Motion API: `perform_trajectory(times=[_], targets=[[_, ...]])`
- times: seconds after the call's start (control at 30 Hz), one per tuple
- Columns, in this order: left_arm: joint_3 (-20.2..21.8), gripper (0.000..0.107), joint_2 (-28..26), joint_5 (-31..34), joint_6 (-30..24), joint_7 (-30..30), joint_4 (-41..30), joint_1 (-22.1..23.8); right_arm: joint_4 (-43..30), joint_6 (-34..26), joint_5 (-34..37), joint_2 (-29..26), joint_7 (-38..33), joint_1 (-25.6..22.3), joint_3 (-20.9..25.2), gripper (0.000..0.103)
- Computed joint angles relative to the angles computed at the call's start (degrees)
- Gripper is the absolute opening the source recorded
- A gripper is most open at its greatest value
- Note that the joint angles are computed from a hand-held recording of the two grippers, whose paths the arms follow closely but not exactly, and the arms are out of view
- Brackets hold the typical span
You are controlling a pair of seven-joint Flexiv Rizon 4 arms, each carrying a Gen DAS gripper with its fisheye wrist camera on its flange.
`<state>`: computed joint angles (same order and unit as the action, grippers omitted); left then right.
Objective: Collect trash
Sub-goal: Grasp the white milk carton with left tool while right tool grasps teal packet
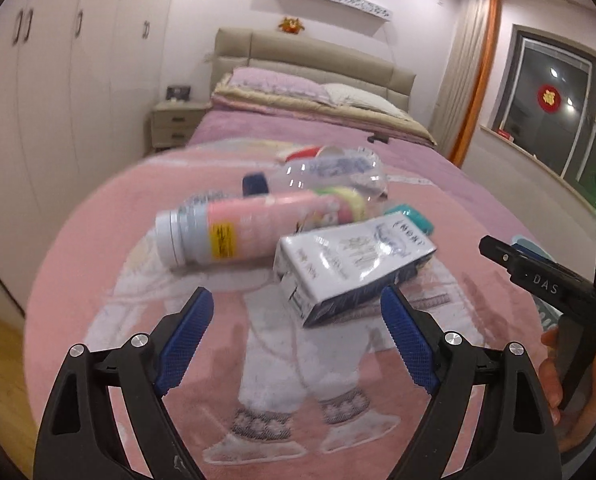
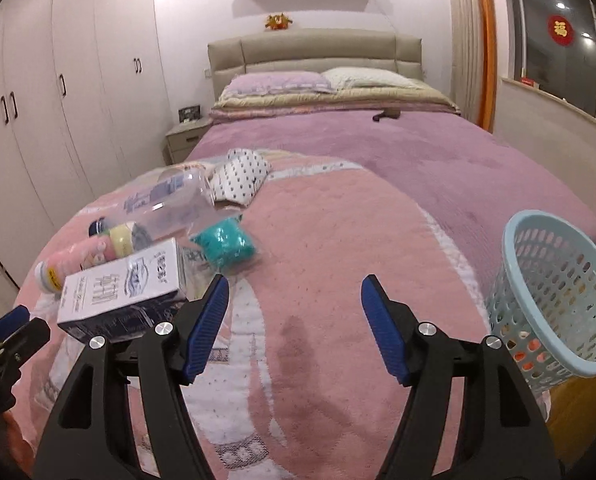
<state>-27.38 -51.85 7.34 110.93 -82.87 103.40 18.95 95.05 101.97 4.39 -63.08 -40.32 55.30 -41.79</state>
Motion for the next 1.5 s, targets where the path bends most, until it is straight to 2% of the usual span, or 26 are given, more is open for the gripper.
perform_trajectory(times=[0.07,0.2,0.3,0.37,0.47,0.53,0.6,0.7,0.77,0.83,0.9,0.93,1.0,1.03,1.1,1.13,1.17,1.23,1.27,1.33,1.4,1.5], targets=[[-1.72,0.083,-0.28,0.12,-1.29,-0.04,-0.09,1.28,-0.64,-1.09,-1.4,1.08,-0.58,-1.9,2.28,0.065],[-5.0,0.083,-0.47,0.97,-3.66,1.46,0.55,3.95,-0.08,-0.52,-1.7,1.39,-0.51,-2.18,2.74,0.065],[-4.52,0.083,-0.16,-1.39,-6.32,2.71,-0.51,2.9,-0.53,-1.07,-2.44,1.38,-0.86,-2.66,3.04,0.065],[-5.23,0.082,-0.49,-3.14,-10.02,4.56,-1.78,2.58,-0.5,-0.85,-2.51,1.35,-0.82,-2.65,3.17,0.065],[-5.16,0.07,-1.28,-6.0,-13.34,7.18,-3.7,1.03,-0.4,0.06,-2.03,1.26,-0.73,-2.78,3.48,0.065],[-6.01,0.055,-1.8,-7.21,-14.47,9.04,-3.55,1.14,-0.31,0.79,-1.72,1.51,-1.08,-3.34,4.24,0.065],[-8.65,0.05,-2.6,-7.7,-14.96,11.49,-2.62,2.61,-0.46,1.59,-1.62,1.91,-1.89,-4.39,5.63,0.065],[-15.92,0.05,-4.74,-7.16,-15.78,16.6,0.19,7.21,-0.91,1.91,-1.22,2.34,-2.84,-5.65,7.31,0.065],[-20.64,0.05,-6.05,-6.89,-18.5,20.53,1.96,10.1,-1.09,2.04,-1.11,2.75,-3.39,-6.59,8.52,0.065],[-21.83,0.051,-5.52,-7.03,-18.87,23.11,3.4,10.88,-1.24,2.11,-0.76,2.94,-3.59,-7.16,9.24,0.065],[-22.05,0.056,-4.52,-7.29,-16.9,24.82,4.64,11.16,-1.4,2.41,-0.64,3.17,-3.88,-7.96,10.24,0.065],[-21.1,0.065,-3.48,-7.75,-15.17,24.8,4.75,10.44,-1.43,2.49,-0.5,3.22,-4.01,-8.11,10.48,0.065],[-16.41,0.079,-1.05,-8.73,-12.27,23.59,3.08,6.46,-1.63,2.05,-0.26,3.21,-4.05,-8.08,10.43,0.065],[-12.88,0.082,0.29,-10.02,-12.12,23.56,1.44,3.3,-1.71,1.84,-0.24,3.15,-4.04,-7.96,10.28,0.065],[-10.66,0.086,0.61,-11.78,-18.46,25.23,-2.24,0.78,-1.72,2.13,-0.3,3.06,-4.18,-7.9,10.23,0.065],[-8.23,0.086,0.41,-12.43,-23.05,24.52,-5.52,-1.77,-1.62,2.49,-0.16,3.03,-4.26,-7.86,10.23,0.065],[-5.23,0.086,0.73,-13.97,-23.91,24.33,-7.08,-4.56,-1.54,3.02,0.06,3.04,-4.36,-8.01,10.46,0.065],[2.3,0.078,0.53,-15.04,-25.8,23.53,-11.55,-11.35,-1.52,3.64,0.71,3.16,-4.49,-8.54,11.14,0.065],[4.81,0.073,0.08,-15.73,-26.68,23.16,-13.4,-13.79,-1.61,3.69,1.03,3.3,-4.41,-9.02,11.74,0.065],[8.47,0.056,-0.56,-17.6,-29.32,22.28,-15.74,-17.0,-1.82,3.87,0.97,3.77,-4.58,-10.54,13.55,0.065],[8.02,0.055,-0.68,-19.16,-27.06,23.18,-14.59,-16.78,-2.26,3.89,-0.11,4.6,-5.22,-13.18,16.78,0.065],[4.03,0.054,0.7,-20.92,-23.64,26.17,-9.58,-13.36,-3.07,3.5,-3.02,5.84,-6.97,-17.52,22.16,0.065]])
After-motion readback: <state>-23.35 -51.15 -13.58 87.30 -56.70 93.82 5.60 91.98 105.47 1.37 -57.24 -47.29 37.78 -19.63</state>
